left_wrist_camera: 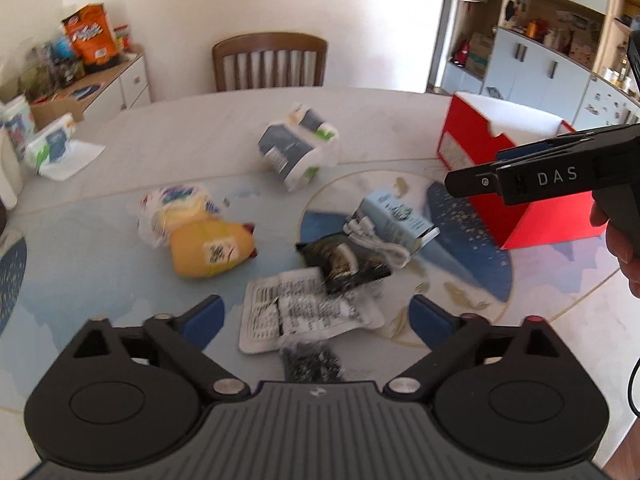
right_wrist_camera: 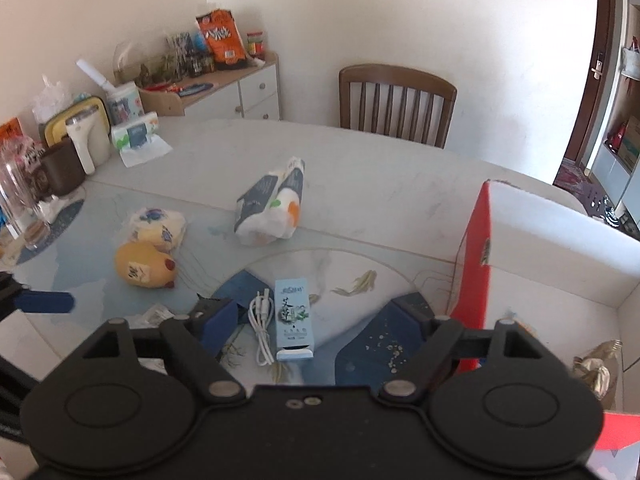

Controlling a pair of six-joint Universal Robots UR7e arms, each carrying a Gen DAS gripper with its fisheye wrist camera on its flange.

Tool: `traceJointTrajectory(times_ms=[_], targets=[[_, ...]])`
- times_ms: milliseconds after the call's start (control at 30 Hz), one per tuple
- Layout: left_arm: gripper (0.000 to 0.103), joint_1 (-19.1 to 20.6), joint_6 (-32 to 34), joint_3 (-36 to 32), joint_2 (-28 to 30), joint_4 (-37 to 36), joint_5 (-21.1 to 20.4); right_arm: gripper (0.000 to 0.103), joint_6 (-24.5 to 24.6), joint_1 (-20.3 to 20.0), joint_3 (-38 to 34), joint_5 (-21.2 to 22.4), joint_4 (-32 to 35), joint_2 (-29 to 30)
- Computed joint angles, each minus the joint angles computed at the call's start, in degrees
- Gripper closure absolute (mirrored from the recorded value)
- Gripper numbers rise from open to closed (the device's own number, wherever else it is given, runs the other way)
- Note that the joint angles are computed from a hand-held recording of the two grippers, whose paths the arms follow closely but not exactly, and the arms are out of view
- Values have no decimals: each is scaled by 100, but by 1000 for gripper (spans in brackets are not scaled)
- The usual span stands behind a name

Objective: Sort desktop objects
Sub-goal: 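Move both tools back from the red box toward the remaining table items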

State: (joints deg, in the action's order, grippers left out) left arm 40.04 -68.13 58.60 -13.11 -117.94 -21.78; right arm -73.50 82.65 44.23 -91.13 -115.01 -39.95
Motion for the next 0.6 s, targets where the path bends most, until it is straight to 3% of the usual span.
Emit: traceJointTrajectory(times_ms=[600], targets=[[0, 165, -524, -68, 176, 431, -355, 26, -272, 32, -81, -524, -248, 450]])
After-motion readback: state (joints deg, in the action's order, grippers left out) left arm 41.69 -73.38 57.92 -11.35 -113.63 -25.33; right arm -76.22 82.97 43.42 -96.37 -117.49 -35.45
